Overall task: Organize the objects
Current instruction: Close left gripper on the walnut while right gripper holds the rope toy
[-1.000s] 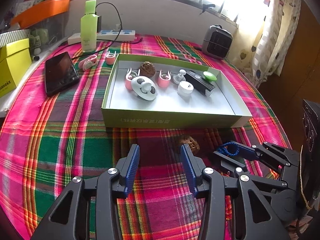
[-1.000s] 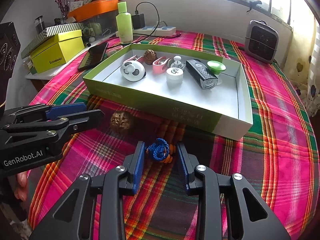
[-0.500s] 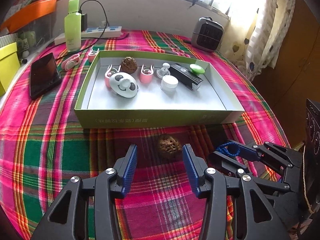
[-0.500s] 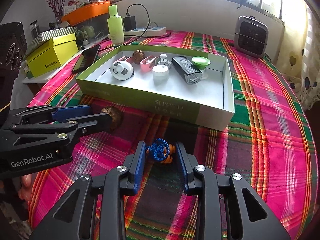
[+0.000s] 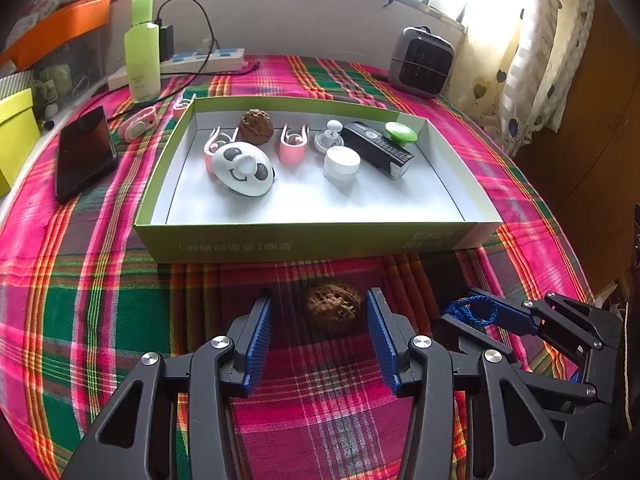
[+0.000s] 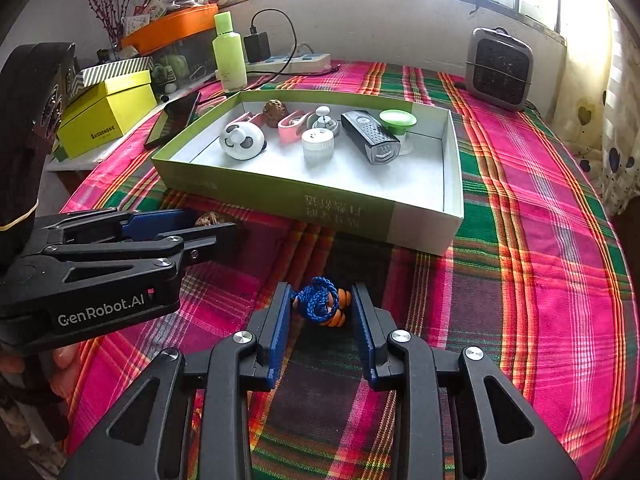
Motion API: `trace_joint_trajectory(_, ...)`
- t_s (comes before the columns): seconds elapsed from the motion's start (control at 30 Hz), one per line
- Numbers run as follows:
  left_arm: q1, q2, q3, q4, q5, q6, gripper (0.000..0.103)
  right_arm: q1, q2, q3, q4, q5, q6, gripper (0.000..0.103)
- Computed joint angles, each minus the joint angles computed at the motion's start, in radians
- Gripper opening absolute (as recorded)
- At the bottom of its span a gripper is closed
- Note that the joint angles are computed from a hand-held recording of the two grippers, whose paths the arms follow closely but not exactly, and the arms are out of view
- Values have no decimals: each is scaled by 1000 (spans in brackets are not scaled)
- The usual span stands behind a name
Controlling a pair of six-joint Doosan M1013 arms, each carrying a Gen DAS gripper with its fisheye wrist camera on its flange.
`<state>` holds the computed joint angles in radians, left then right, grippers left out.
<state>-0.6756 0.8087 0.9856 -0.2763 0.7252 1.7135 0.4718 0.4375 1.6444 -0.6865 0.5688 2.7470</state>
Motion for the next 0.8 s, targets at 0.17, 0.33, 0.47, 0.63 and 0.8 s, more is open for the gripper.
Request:
trace_joint_trajectory(0.17, -5, -3, 6, 24, -13, -4, 44, 0, 0, -1, 1, 0, 0, 31)
trace_joint_trajectory(0.33, -4, -4, 7, 28, -15, -11, 36, 0, 1, -1, 0, 0, 1, 31)
trace_joint_trajectory(0.47, -5, -4, 9, 29, -16, -10, 29, 0, 0, -1, 0, 1, 0, 31)
trace_joint_trajectory(0.63, -4, -5, 11, 30, -20, -9, 29, 0, 0, -1, 1, 1, -1, 31)
trace_joint_trajectory(0.8, -4, -7, 14, 28, -24, -2, 29, 1, 1, -1, -1, 3, 0, 31)
